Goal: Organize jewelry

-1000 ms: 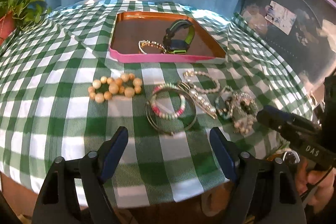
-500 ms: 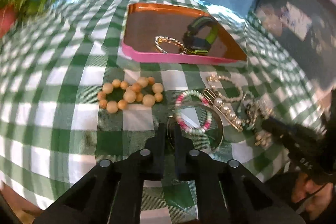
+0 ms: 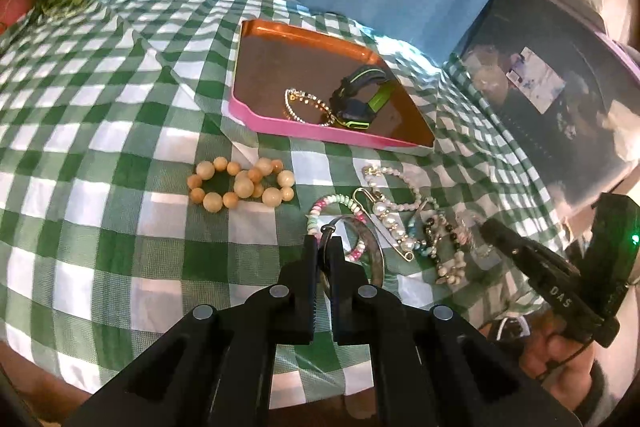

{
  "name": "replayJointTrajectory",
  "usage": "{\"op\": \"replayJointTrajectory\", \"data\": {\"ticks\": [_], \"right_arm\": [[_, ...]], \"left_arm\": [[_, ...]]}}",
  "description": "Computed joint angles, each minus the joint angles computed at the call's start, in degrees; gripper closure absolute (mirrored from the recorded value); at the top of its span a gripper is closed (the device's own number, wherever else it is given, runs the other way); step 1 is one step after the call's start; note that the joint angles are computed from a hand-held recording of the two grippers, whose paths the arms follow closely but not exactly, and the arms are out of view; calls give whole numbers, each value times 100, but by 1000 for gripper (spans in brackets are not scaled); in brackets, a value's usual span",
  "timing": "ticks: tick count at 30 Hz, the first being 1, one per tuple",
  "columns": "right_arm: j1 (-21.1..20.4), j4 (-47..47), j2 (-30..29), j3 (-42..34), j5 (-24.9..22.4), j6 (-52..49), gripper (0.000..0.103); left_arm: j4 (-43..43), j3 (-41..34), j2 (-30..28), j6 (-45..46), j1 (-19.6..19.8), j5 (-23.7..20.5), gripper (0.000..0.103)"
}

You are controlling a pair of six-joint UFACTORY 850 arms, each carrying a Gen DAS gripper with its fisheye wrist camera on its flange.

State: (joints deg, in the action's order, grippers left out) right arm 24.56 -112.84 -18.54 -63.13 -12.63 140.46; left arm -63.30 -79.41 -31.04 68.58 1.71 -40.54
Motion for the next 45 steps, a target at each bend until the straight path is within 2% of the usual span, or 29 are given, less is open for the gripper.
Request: {"op": "replayJointTrajectory", "data": {"ticks": [1, 4, 6, 10, 12, 14, 15, 17, 21, 29, 36, 38, 40, 43, 45], "right_arm": [[25, -136, 42, 42, -123, 118, 96], [105, 284, 136, 82, -398, -417, 96], [104, 37, 198, 128, -441, -166, 96], [103, 14, 273, 157, -534, -115, 96], [126, 64, 309, 176, -643, -131, 96], [139, 60, 370, 212, -724, -62, 96], [100, -107, 428, 242, -627, 266, 96], [79, 57, 490, 245, -570, 254, 96], [76, 14, 674, 231, -536, 405, 96], [235, 485, 1012, 155, -507, -196, 96], [484, 881, 1298, 57, -480, -841, 96], [562, 928, 1339, 16, -503, -929, 96], [666, 1168, 1334, -60, -653, -1287, 96], [724, 1398, 1207, -126, -744, -1599, 96], [676, 1506, 1056, -107, -642, -1614, 96]], "left_arm": [[11, -46, -51, -104, 8, -72, 98], [-93, -60, -93, -213, 33, -145, 98], [-289, 19, -21, -81, 66, -136, 98], [-671, 343, 316, 545, 49, 255, 98], [-604, 310, 337, 365, 104, 79, 100], [-685, 192, 317, 23, 193, -364, 100], [-710, 191, 369, 65, 178, -348, 100], [-714, 214, 532, 178, 80, -124, 100], [-799, 193, 729, 270, -21, -144, 100], [-778, 300, 1282, 379, -181, -28, 100], [-1005, 424, 1648, 631, 12, -284, 100], [-937, 463, 1709, 675, 22, -149, 100], [-558, 463, 1670, 473, -47, 213, 100], [320, 569, 1425, 137, -259, 982, 88], [1350, 526, 1059, -759, -371, 1179, 60]]}}
